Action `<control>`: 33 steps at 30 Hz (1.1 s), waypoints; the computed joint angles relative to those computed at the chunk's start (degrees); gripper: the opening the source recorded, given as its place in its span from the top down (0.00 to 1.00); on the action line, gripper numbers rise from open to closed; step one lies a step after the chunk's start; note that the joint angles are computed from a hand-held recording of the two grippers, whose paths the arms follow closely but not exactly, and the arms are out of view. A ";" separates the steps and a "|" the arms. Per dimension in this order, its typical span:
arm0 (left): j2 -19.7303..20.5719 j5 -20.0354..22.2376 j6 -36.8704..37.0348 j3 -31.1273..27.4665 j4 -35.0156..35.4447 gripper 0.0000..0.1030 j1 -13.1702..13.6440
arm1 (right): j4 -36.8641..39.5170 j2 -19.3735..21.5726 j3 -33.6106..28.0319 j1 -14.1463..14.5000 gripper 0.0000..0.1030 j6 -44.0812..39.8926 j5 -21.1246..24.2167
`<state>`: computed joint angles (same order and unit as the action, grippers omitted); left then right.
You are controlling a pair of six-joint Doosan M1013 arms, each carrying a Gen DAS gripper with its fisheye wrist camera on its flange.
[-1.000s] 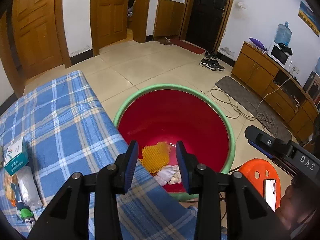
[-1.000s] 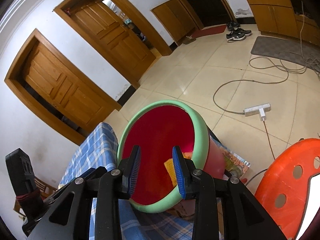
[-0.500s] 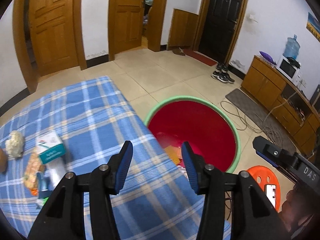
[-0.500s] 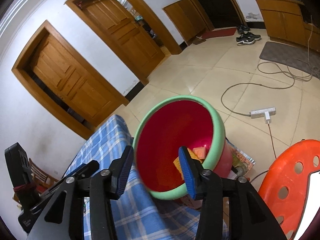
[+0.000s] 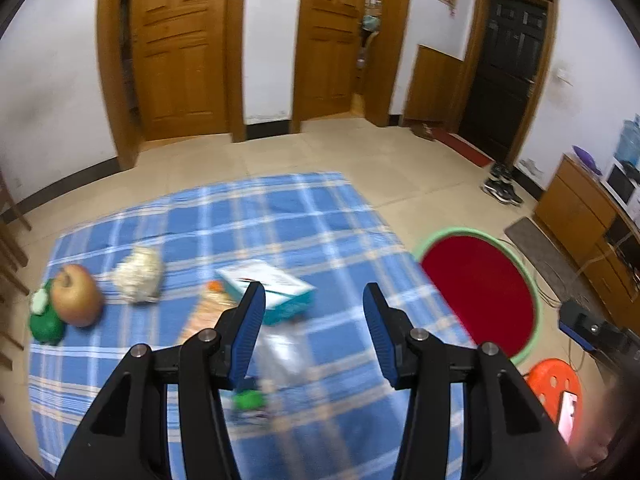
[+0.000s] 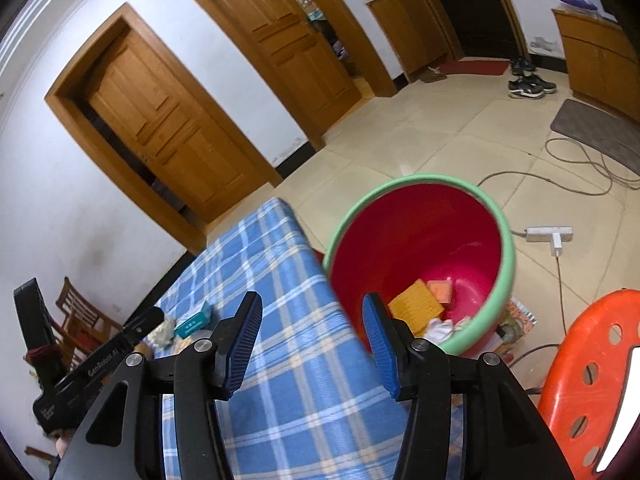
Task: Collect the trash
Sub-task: 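Return to the table and grasp the crumpled white paper ball with the left gripper, then grasp the white plastic bag with the right gripper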
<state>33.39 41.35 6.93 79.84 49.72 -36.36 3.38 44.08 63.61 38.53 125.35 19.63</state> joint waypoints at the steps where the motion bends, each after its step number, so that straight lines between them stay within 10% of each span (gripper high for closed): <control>1: -0.47 0.43 -0.85 0.81 0.64 0.50 0.45 | 0.26 0.47 -0.91 0.19 0.48 -0.39 0.71; 17: 0.10 3.06 3.71 4.21 -5.26 0.45 8.08 | 0.63 8.87 -16.02 2.79 0.48 -5.30 12.37; 33: 2.61 4.54 3.00 3.88 -3.51 0.57 9.66 | 4.25 16.82 -28.89 4.22 0.48 -12.88 22.69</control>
